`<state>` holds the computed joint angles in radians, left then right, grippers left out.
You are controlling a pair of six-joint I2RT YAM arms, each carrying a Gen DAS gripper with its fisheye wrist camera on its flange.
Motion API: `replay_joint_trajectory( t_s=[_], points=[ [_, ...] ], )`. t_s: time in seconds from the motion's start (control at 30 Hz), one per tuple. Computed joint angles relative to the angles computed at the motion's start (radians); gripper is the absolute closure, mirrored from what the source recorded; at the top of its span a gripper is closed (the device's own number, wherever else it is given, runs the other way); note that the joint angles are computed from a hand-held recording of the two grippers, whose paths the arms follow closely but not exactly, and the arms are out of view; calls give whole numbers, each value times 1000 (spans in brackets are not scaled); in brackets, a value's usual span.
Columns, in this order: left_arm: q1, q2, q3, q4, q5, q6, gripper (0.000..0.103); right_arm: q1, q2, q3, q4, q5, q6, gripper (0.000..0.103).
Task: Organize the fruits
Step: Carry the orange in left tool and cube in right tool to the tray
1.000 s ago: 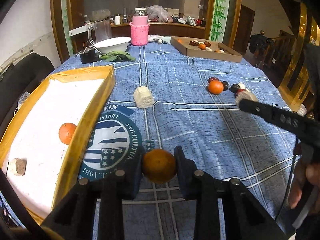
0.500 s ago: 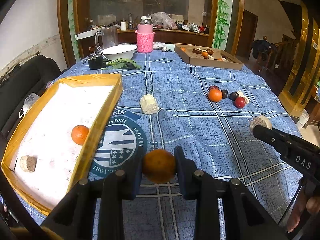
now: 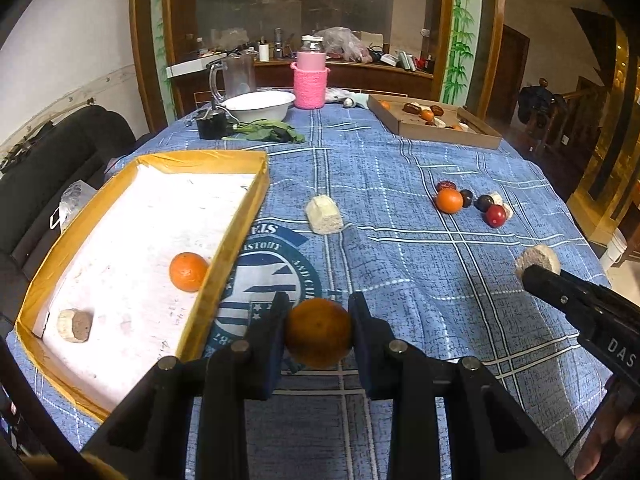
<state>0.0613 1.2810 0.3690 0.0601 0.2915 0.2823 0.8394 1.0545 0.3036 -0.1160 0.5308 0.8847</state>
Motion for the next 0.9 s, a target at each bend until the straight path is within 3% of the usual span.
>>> replay_joint_trajectory(
  t_s=[0.9],
  points=[
    [209, 96, 107, -19, 60, 58, 70, 64, 201, 189, 53, -5, -97, 75]
  ],
)
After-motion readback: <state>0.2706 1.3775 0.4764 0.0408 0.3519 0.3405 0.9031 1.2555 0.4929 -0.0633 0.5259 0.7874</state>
